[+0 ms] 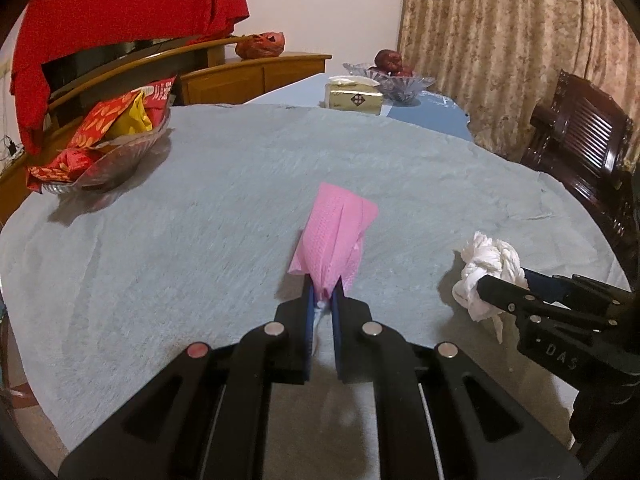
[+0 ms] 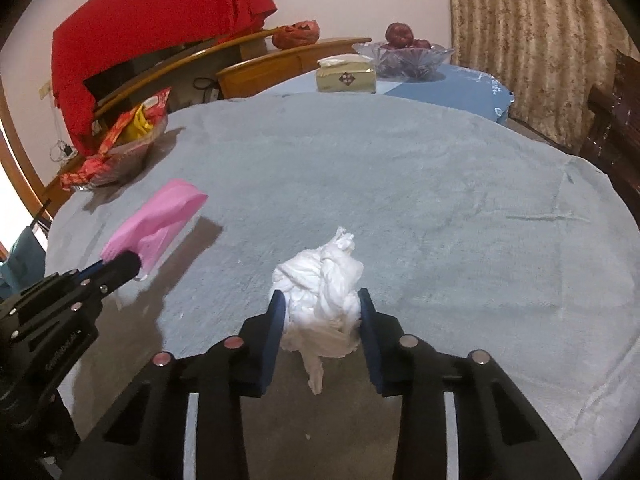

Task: Collect trash
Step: 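Grasp the white crumpled tissue with the right tool while the left holds the mask, then carry the pink mask and white tissue over the bin with both tools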

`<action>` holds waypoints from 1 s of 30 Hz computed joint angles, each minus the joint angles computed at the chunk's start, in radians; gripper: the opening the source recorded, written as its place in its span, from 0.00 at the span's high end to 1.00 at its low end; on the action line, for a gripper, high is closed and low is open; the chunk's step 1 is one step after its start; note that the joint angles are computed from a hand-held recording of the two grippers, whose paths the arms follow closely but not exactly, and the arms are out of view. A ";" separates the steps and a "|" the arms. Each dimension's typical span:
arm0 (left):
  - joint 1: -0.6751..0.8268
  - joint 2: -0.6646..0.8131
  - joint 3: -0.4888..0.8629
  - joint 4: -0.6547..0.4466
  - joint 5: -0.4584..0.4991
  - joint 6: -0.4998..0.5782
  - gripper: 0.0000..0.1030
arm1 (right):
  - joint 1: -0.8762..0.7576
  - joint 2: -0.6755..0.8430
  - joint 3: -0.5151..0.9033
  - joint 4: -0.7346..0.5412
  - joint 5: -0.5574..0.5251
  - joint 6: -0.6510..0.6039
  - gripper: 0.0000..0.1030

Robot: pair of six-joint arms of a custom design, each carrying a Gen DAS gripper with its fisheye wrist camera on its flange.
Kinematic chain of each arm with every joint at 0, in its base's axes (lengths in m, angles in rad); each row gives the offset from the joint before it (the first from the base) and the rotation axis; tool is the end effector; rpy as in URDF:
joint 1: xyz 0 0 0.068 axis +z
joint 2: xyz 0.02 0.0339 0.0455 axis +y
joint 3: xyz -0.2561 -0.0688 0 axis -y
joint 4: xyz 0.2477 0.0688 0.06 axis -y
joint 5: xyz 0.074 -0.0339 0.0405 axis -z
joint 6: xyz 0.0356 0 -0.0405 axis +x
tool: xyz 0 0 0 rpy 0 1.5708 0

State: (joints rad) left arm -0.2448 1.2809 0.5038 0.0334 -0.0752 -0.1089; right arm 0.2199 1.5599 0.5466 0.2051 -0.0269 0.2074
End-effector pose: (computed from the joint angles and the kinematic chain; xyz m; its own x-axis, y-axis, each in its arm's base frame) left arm 0.2394 -0.0570 0.1539 -0.6734 0.0565 -0.7371 0.1155 0.9929 -0.0294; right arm 0.2680 0.0609 0.1119 -0.7391 0.0457 -0.6720 -0.0858 0.9832 0.1613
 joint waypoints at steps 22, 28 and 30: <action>-0.429 -0.179 0.090 -0.208 -0.183 -0.168 0.93 | -0.286 -0.654 -0.157 -0.366 -0.158 -0.142 0.68; -0.570 -0.169 0.139 -0.247 -0.256 -0.218 0.93 | -0.458 -0.839 -0.163 -0.527 -0.280 -0.218 0.68; -0.613 -0.156 0.157 -0.252 -0.276 -0.232 0.93 | -0.538 -0.897 -0.159 -0.590 -0.336 -0.262 0.68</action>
